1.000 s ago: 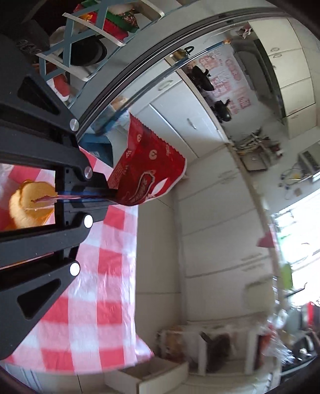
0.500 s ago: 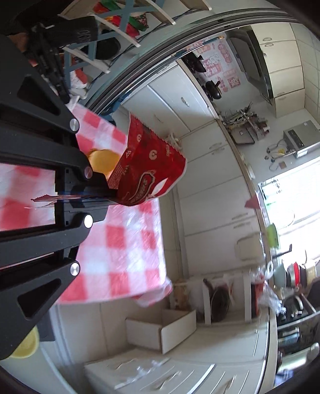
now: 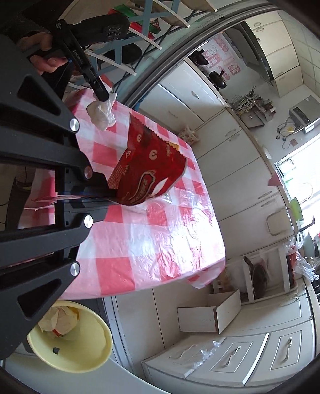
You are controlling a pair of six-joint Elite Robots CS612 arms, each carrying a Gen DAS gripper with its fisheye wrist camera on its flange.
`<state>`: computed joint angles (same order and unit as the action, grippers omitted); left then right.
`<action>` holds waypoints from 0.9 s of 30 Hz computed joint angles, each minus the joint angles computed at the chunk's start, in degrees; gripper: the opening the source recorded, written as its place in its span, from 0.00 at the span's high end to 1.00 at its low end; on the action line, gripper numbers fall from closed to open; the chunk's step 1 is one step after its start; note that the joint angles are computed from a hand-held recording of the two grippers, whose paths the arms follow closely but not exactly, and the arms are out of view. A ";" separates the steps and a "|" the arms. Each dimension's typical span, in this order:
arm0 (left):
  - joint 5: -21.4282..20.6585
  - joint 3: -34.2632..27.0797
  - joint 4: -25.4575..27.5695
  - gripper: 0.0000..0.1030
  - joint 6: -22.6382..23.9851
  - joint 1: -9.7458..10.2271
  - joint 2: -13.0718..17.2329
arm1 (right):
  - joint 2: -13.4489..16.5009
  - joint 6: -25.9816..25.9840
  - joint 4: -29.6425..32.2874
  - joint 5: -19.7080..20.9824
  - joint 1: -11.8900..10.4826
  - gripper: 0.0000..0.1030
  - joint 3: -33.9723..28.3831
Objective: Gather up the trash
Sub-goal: 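Carry the red box to the yellow bin and open the right tool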
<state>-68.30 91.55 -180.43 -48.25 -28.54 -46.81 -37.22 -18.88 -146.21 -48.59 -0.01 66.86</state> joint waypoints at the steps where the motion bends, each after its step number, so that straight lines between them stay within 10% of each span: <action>1: 0.12 0.12 0.08 0.93 -0.05 -0.09 -0.02 | -0.03 -0.10 -0.02 0.41 0.08 0.97 0.04; 27: 0.04 0.19 -0.47 0.93 -0.14 -0.30 0.23 | -0.54 -1.67 -0.54 0.90 0.32 0.97 1.69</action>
<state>-68.26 91.74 -180.90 -48.39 -28.83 -46.58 -37.76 -20.55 -146.75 -47.70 0.31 68.55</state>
